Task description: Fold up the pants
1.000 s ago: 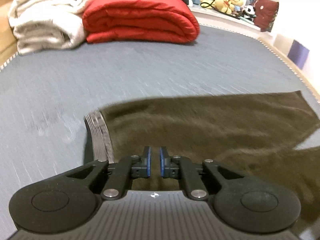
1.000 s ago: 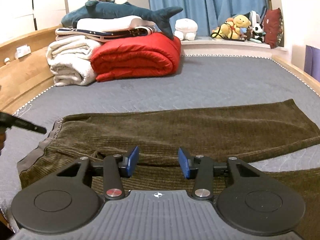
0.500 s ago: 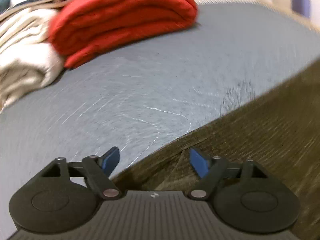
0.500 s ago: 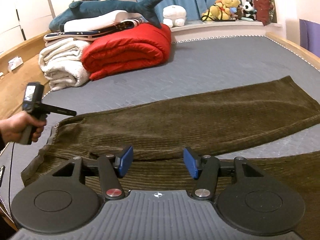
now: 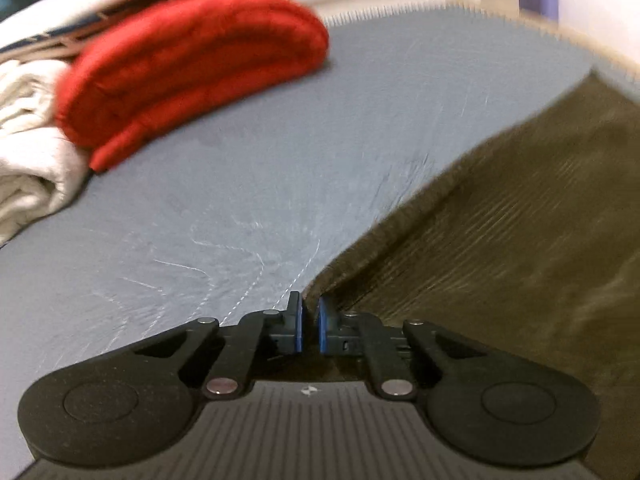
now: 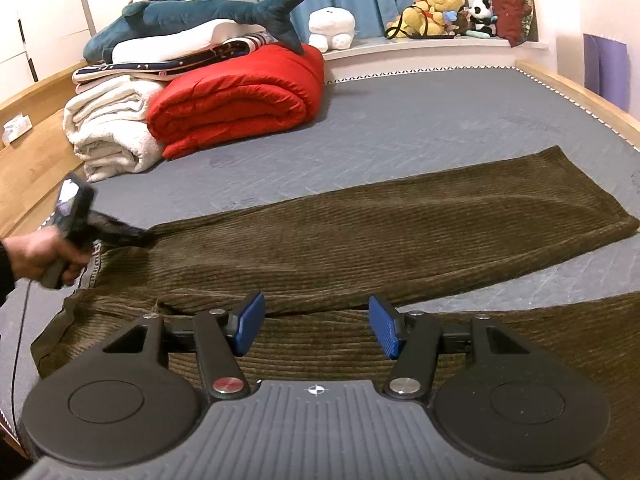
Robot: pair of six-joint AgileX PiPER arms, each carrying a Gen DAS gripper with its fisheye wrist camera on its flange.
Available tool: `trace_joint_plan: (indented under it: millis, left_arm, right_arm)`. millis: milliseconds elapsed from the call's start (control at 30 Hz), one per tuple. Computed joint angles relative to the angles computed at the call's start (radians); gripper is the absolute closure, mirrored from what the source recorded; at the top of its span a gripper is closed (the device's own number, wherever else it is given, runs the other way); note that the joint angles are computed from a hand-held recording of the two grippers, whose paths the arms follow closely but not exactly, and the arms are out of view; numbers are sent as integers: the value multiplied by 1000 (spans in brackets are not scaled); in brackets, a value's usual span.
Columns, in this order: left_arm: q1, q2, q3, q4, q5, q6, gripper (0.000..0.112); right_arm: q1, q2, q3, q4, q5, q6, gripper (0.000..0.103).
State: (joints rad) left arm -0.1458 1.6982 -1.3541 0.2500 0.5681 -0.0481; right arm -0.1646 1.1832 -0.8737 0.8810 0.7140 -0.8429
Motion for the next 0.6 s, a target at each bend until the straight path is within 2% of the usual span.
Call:
trace_joint_plan:
  millis: [100, 167, 267, 400, 433, 533, 567, 600]
  left_arm:
    - [-64, -226, 172, 39, -32, -82, 106]
    - [-158, -352, 247, 117, 9, -186, 106]
    - [-387, -519, 329, 269, 178, -400, 107]
    - [-747, -609, 418, 391, 454, -681, 111]
    - [-798, -617, 447, 379, 494, -729, 112]
    - [-840, -627, 469, 310, 597, -790, 109]
    - [-840, -654, 469, 307, 605, -815, 108]
    - [-820, -686, 463, 286, 601, -828, 101]
  right_arm:
    - [15, -3, 3, -15, -24, 22, 43]
    - [36, -11, 13, -29, -48, 47, 43]
    - [77, -20, 25, -82, -94, 122, 43]
    - [112, -28, 32, -155, -134, 239, 43]
    - [123, -31, 36, -186, -150, 277, 43]
    - [135, -24, 37, -250, -164, 367, 43]
    - [133, -21, 37, -259, -161, 387, 43]
    - [128, -17, 35, -269, -154, 415, 43]
